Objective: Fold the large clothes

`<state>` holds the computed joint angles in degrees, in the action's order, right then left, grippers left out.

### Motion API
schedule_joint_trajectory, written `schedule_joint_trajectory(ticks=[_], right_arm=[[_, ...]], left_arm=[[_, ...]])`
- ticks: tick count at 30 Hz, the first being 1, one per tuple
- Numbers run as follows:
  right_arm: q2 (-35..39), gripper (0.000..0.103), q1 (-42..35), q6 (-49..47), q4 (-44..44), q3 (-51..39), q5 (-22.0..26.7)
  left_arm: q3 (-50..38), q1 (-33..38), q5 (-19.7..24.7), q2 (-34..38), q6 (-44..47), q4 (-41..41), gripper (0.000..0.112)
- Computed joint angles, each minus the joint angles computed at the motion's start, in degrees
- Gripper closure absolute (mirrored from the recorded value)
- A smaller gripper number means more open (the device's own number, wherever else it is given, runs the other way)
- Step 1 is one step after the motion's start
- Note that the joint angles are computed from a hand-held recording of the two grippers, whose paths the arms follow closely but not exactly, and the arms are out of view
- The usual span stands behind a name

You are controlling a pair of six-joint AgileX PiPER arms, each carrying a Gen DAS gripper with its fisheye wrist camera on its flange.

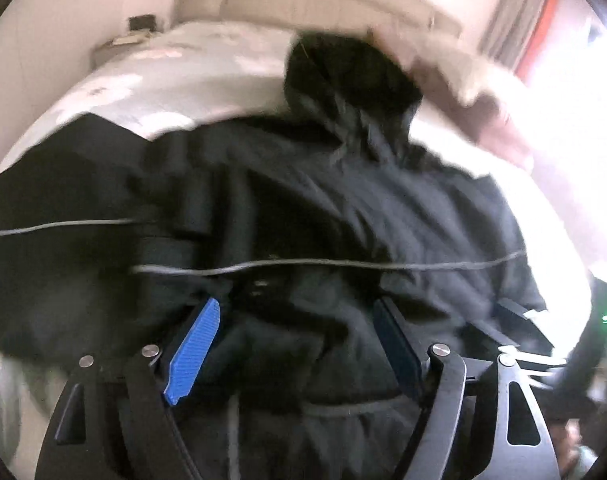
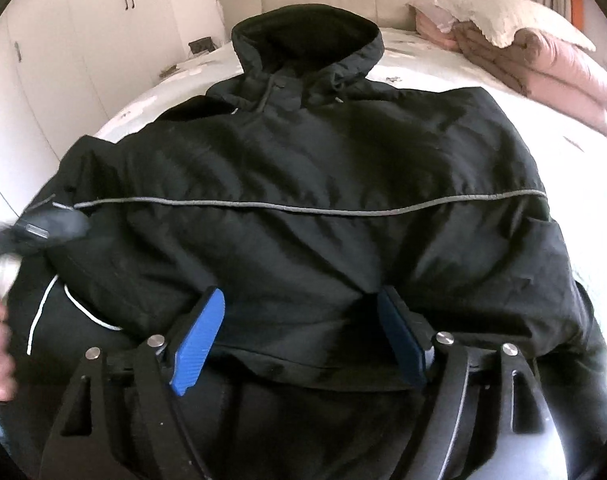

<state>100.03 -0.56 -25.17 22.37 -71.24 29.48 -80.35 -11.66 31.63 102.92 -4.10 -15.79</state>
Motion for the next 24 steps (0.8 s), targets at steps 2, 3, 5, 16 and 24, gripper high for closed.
schedule_joint_trajectory(ticks=[2, 3, 5, 16, 24], right_arm=[[-0.08, 0.020, -0.20, -1.36, 1.24, 0.36, -0.26], [0.11, 0.018, -0.58, -2.85, 2.81, 0.15, 0.24], [0.31, 0.017, -0.86, -3.90, 4.09, 0.00, 0.56], [0.53, 0.012, 0.17, -2.24, 1.91, 0.17, -0.63], [0.53, 0.012, 0.48, -1.24, 0.76, 0.13, -0.76]], left_arm=[[5.15, 3.77, -0.75, -5.90, 0.81, -2.74, 0.032], [6.51, 5.99, -0.67, -7.65, 1.42, -3.87, 0.032], [9.75, 11.97, -0.66, -11.49, 3.09, -5.61, 0.032], [-3.60, 53.13, 13.17, 1.72, 18.00, -17.67, 0.032], [-15.36, 54.21, 16.78, 16.37, 13.32, -20.64, 0.032]])
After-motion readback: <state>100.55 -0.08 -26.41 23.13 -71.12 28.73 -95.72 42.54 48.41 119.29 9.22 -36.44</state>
